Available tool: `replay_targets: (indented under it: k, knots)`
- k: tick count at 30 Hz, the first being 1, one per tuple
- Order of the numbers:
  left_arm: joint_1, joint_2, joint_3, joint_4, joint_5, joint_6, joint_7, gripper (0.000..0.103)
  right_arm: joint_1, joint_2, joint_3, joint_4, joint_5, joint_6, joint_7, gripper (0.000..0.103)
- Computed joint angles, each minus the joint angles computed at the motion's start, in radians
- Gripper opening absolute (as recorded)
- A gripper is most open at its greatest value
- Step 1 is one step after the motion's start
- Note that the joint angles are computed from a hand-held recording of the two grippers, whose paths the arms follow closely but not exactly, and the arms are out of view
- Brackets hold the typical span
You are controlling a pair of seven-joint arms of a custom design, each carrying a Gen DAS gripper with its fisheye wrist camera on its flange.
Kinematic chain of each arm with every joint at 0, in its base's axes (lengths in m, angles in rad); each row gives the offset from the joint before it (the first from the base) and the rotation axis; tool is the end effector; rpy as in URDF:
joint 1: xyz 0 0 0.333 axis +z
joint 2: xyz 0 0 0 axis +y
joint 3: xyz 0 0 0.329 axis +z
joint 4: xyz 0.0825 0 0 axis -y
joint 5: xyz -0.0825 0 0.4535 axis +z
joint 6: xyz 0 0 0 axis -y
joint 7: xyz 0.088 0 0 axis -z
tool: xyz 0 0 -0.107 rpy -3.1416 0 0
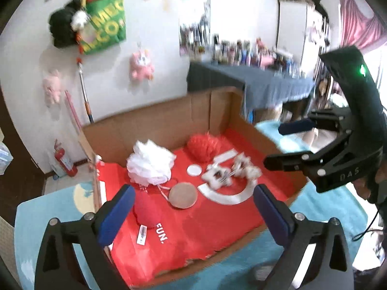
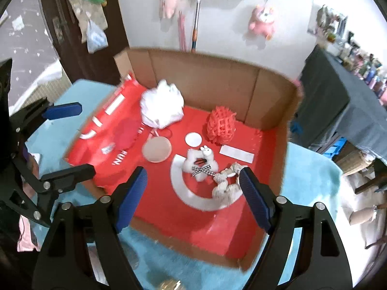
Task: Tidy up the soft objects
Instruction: 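Withdraw both tools from the box back toward the remaining table items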
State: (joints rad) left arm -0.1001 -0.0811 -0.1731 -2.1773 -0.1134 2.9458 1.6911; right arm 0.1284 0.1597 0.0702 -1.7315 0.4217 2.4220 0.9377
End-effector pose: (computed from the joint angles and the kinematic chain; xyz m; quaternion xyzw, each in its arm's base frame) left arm 0.6059 -0.1642 0.5059 -0.5415 0.7328 -0.3294 0.2476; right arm 0.7063 0.1410 0.5331 -0.8364 0.4500 -0.1192 0.2892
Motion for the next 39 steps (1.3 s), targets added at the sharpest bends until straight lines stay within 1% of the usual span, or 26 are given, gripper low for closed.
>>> replay_targets:
  k: [2, 3, 4, 5, 6, 10, 11, 12, 13, 14, 16, 17, 18, 19, 21, 22, 23, 25, 27, 29, 30, 32, 34, 35, 38, 39]
  knots:
    - [-0.018, -0.064, 0.002, -0.06, -0.049, 0.053, 0.016, 0.103, -0.003, -0.076, 0.003, -0.078, 0.044, 0.055, -0.033, 0.087]
    - [-0.026, -0.106, -0.001, -0.101, -0.068, 0.089, 0.016, 0.103, 0.001, -0.119, 0.0, -0.123, 0.068, 0.084, -0.052, 0.087]
    - [-0.005, -0.119, -0.024, -0.119, -0.046, 0.114, -0.016, 0.103, 0.009, -0.16, -0.006, -0.164, 0.096, 0.109, -0.072, 0.088]
    - [0.014, -0.156, -0.048, -0.157, -0.028, 0.148, -0.05, 0.103, 0.02, -0.193, -0.015, -0.198, 0.119, 0.132, -0.089, 0.088]
    - [0.02, -0.186, -0.06, -0.188, -0.026, 0.174, -0.064, 0.103, 0.032, -0.235, -0.025, -0.241, 0.143, 0.16, -0.106, 0.088]
    - [0.042, -0.282, -0.102, -0.28, -0.034, 0.224, -0.104, 0.103, 0.101, -0.398, -0.079, -0.412, 0.244, 0.263, -0.176, 0.092]
    - [0.024, -0.308, -0.094, -0.307, -0.041, 0.237, -0.109, 0.103, 0.119, -0.427, -0.095, -0.442, 0.263, 0.285, -0.191, 0.092]
    - [0.01, -0.336, -0.105, -0.338, -0.118, 0.258, -0.053, 0.103, 0.137, -0.46, -0.108, -0.48, 0.279, 0.316, -0.202, 0.092]
    - [0.031, -0.356, -0.134, -0.36, -0.125, 0.275, -0.061, 0.103, 0.157, -0.496, -0.119, -0.524, 0.297, 0.358, -0.214, 0.093]
    - [0.087, -0.392, -0.191, -0.396, -0.069, 0.307, -0.139, 0.103, 0.181, -0.528, -0.133, -0.562, 0.313, 0.392, -0.23, 0.093]
    - [0.172, -0.451, -0.298, -0.449, -0.087, 0.353, -0.181, 0.103, 0.233, -0.594, -0.168, -0.637, 0.347, 0.45, -0.26, 0.093]
    - [0.176, -0.472, -0.315, -0.467, -0.105, 0.362, -0.182, 0.103, 0.257, -0.627, -0.186, -0.673, 0.36, 0.469, -0.265, 0.094]
    - [0.156, -0.493, -0.313, -0.495, -0.119, 0.38, -0.19, 0.103, 0.281, -0.653, -0.206, -0.7, 0.367, 0.484, -0.27, 0.095]
    - [0.153, -0.505, -0.324, -0.512, -0.134, 0.394, -0.197, 0.103, 0.31, -0.69, -0.227, -0.741, 0.383, 0.515, -0.28, 0.096]
    - [0.204, -0.555, -0.406, -0.547, -0.179, 0.416, -0.221, 0.103, 0.339, -0.736, -0.245, -0.799, 0.382, 0.569, -0.272, 0.096]
    - [0.247, -0.59, -0.47, -0.568, -0.21, 0.432, -0.24, 0.103, 0.353, -0.76, -0.251, -0.83, 0.382, 0.6, -0.268, 0.096]
    - [0.27, -0.616, -0.509, -0.585, -0.233, 0.44, -0.254, 0.103, 0.361, -0.782, -0.253, -0.859, 0.376, 0.625, -0.261, 0.096]
    - [0.291, -0.655, -0.56, -0.612, -0.269, 0.451, -0.281, 0.103, 0.379, -0.817, -0.251, -0.92, 0.363, 0.7, -0.252, 0.096]
    - [0.288, -0.678, -0.592, -0.644, -0.306, 0.469, -0.316, 0.103, 0.419, -0.857, -0.273, -0.98, 0.352, 0.766, -0.254, 0.096]
    - [0.291, -0.705, -0.63, -0.674, -0.345, 0.478, -0.353, 0.103, 0.439, -0.878, -0.28, -1.031, 0.343, 0.822, -0.232, 0.096]
    - [0.299, -0.713, -0.657, -0.689, -0.363, 0.488, -0.373, 0.103, 0.448, -0.882, -0.286, -1.047, 0.335, 0.843, -0.222, 0.096]
    - [0.327, -0.742, -0.717, -0.708, -0.393, 0.483, -0.403, 0.103, 0.471, -0.877, -0.296, -1.089, 0.317, 0.921, -0.198, 0.096]
    - [0.33, -0.751, -0.745, -0.725, -0.396, 0.479, -0.426, 0.103, 0.51, -0.866, -0.323, -1.128, 0.282, 1.018, -0.171, 0.096]
    - [0.332, -0.753, -0.755, -0.731, -0.397, 0.47, -0.439, 0.103, 0.519, -0.857, -0.334, -1.14, 0.265, 1.043, -0.155, 0.097]
    - [0.333, -0.735, -0.766, -0.743, -0.381, 0.449, -0.486, 0.103, 0.516, -0.823, -0.343, -1.162, 0.23, 1.069, -0.105, 0.096]
    - [0.337, -0.726, -0.771, -0.745, -0.372, 0.448, -0.501, 0.103, 0.514, -0.811, -0.347, -1.164, 0.222, 1.064, -0.086, 0.097]
